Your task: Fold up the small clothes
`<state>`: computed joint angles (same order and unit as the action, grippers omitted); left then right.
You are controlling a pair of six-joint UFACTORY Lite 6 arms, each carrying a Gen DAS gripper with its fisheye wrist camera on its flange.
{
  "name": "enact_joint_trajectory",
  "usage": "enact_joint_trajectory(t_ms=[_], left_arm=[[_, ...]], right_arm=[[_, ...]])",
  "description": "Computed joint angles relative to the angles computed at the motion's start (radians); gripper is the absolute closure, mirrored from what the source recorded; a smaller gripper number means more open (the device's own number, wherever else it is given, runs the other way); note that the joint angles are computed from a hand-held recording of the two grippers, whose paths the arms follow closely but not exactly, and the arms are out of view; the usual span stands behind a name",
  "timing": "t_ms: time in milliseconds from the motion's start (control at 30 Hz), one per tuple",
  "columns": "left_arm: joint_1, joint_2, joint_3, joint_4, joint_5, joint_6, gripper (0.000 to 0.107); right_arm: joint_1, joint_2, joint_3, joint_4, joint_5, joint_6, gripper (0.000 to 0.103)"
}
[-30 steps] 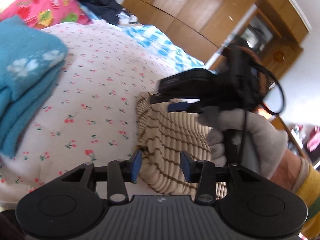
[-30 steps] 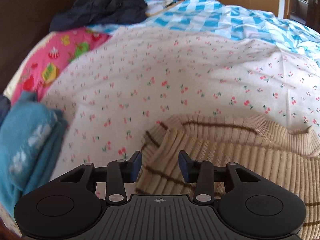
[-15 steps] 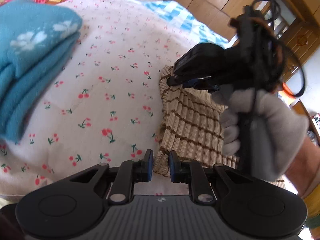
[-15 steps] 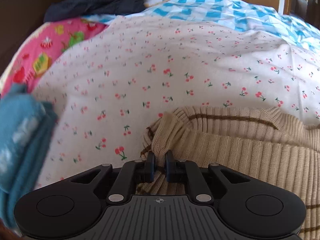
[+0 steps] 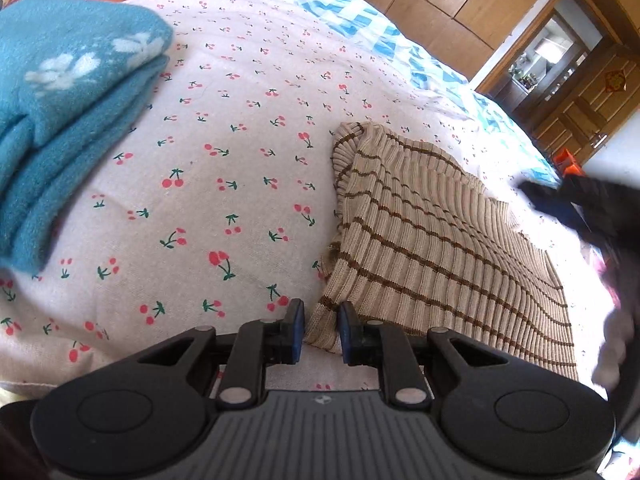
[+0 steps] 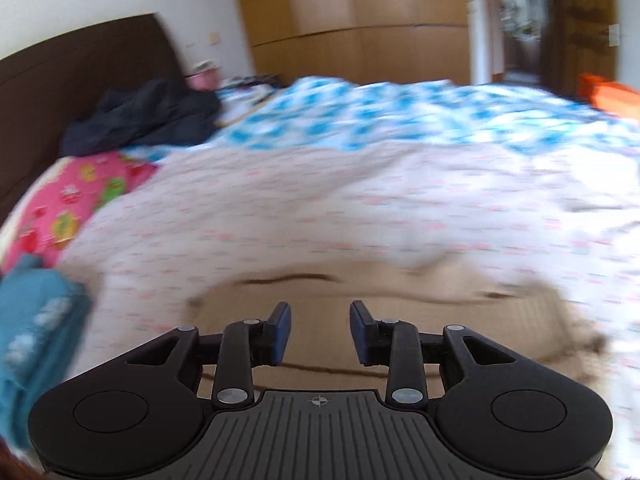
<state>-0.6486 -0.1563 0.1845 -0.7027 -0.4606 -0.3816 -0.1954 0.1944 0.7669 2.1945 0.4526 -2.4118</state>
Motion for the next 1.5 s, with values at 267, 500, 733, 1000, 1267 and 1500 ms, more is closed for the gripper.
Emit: enact_joint_trajectory(t_ms=[267,500,733,1000,1267,1500], left_arm=[[-0.086,-0.006,0.024,-0.183,-0.040,0.162,0.073],[-0.162,0.091,0.111,-0.367,-0.075,0.348,0.068],[-0.237,0.140,0.155,-0.469,-0.153,0.442,0.062],[-0.214,0.236,0.232,-0.569,-0.073,0.566,0.060],[-0.201,0.151,0.168,-0.515,-0.044,0.458,0.060],[-0.179,0.068,0.100,-0.434,-0.041,0.347,0.060]], right_arm=[[-0.327,0.288,0.240,-0.211,0.008,0.206,0.063],[-0.395,0.418,0.334,-0.382,0.093,0.348,0.082],[-0.511,0.464,0.408,-0.423,0.182,0.457,0.099],[-0.455,0.472,0.387,-0.348,0.082,0.299,0.087],[-0.429,0.254,0.219,-0.181,0.078,0.144,0.069],[-0.221,-0.005,0.037,0.031,0.051,-0.076,0.065]])
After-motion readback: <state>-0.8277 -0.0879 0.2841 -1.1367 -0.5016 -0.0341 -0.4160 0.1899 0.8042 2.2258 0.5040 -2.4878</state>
